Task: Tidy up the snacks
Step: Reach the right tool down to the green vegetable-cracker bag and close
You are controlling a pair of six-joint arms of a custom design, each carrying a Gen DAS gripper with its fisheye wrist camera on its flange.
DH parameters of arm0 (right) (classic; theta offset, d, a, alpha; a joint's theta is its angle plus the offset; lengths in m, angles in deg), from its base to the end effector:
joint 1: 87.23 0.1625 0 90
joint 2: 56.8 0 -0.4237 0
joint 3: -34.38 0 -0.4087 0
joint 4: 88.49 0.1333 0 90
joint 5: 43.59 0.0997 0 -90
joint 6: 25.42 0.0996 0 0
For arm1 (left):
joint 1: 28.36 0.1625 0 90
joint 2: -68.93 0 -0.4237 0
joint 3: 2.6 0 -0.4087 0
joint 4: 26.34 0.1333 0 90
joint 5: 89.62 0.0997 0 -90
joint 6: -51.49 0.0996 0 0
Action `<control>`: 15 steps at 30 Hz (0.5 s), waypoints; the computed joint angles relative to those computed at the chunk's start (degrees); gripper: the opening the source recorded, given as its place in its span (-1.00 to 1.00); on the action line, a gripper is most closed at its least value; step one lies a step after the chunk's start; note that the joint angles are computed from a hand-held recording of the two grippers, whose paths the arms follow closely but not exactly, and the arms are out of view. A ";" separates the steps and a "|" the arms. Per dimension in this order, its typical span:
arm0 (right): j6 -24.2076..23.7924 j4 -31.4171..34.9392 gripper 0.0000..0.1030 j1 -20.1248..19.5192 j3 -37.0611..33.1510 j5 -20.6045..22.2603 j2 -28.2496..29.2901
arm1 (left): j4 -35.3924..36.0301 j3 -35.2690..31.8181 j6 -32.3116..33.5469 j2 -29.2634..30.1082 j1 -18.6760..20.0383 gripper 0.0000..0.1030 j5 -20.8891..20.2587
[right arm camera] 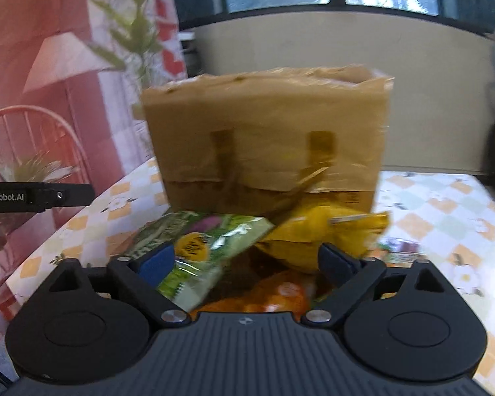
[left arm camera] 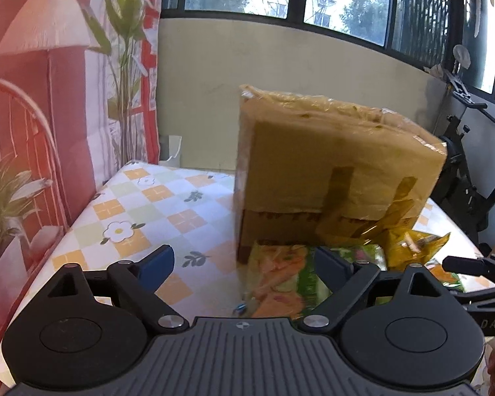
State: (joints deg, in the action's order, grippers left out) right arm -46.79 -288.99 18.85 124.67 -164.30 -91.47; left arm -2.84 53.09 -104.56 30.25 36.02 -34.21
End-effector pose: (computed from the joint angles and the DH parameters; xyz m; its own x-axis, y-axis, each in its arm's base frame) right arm 0.2749 -0.6562 0.0985 -0.8190 -0.0494 0.5716 -0.4916 0.5743 -0.6547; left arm -0.1398 -0.7305 0.1787 -0.7349 0.2074 -0.6456 0.6338 0.5488 -0.5451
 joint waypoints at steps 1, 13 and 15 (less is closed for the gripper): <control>-0.02 0.29 0.82 0.07 -0.86 -0.39 0.61 | 0.91 -0.67 -0.44 0.38 0.22 0.79 -0.24; 4.14 0.43 0.82 -0.99 -0.53 -6.25 0.91 | 5.93 -6.93 -0.22 6.01 1.06 0.79 3.08; 2.04 -0.44 0.82 -0.63 -0.92 -5.14 1.16 | 7.97 -9.29 -1.55 7.09 1.62 0.78 3.94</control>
State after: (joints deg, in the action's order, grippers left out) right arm -44.75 -289.43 18.22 123.75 -169.44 -90.31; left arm 5.13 43.80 -106.12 37.34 37.64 -30.27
